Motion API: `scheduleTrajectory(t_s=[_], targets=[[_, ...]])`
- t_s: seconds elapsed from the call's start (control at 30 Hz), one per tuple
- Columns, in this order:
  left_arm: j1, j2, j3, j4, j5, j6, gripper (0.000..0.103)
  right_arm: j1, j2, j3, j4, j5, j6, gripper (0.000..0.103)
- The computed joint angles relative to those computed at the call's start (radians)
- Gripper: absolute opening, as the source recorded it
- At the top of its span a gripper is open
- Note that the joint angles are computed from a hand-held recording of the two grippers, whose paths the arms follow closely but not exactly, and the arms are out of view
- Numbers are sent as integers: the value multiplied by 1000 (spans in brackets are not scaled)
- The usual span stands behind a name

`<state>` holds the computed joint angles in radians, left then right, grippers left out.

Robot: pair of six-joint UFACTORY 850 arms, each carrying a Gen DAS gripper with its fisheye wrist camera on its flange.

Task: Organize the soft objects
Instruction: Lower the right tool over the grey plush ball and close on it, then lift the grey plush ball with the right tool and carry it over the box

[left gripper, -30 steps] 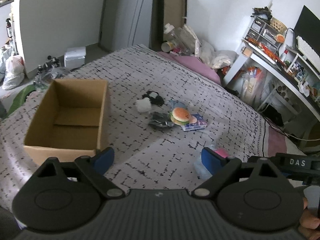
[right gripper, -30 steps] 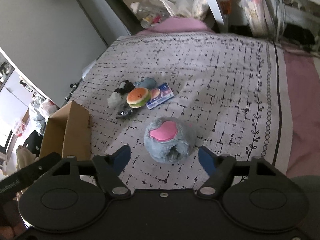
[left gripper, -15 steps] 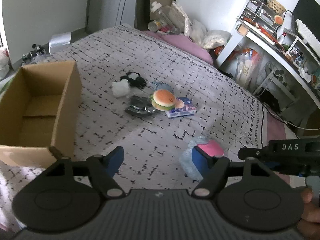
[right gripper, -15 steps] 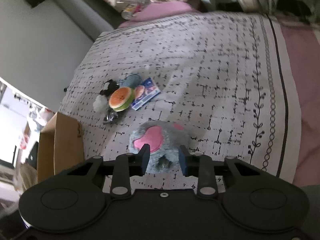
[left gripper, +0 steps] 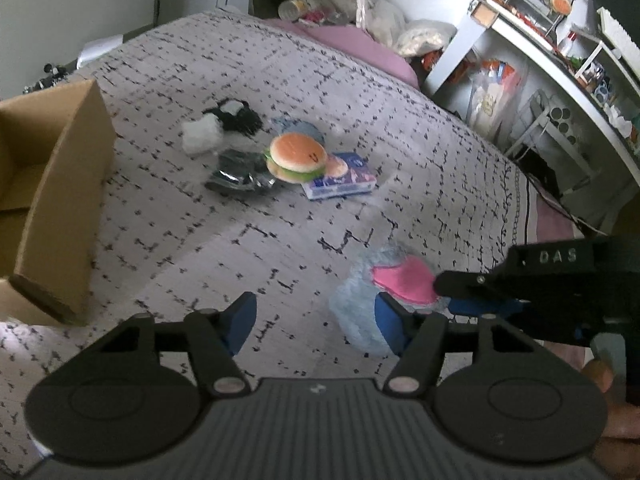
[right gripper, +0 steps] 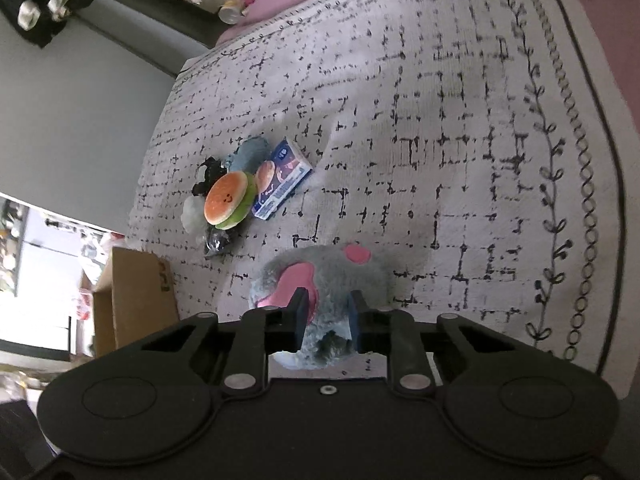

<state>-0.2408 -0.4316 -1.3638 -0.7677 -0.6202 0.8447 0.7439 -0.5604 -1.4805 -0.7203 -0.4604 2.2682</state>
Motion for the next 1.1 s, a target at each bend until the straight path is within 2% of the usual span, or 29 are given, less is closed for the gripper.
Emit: scheduleTrajectory(t_s=[0.13, 0.23, 0.37, 0.47, 0.53, 0.73, 0.93, 1.1], targets=[[-15, -12, -6, 9, 5, -16, 63, -13, 8, 37, -105, 73, 136, 22], [-25, -23, -12, 17, 2, -29, 62, -21, 16, 67, -246, 121, 298, 21], [-33, -35, -20, 6, -8, -24, 62, -28, 28, 104, -484, 155, 560, 20], [-42, -50, -27, 26, 5, -45, 62, -29, 29, 110, -578, 155, 653, 20], [-45, -63, -36, 33, 9, -71, 54, -30, 26, 106, -573, 153, 641, 20], [-42, -83, -56, -34, -2, -57, 37, -31, 22, 97, -524, 142, 576, 23], [-43, -103, -83, -39, 1, -105, 34, -28, 14, 76, -391, 103, 418, 25], [-46, -121, -103, -30, -2, -130, 34, -35, -9, 45, -185, 85, 213, 26]])
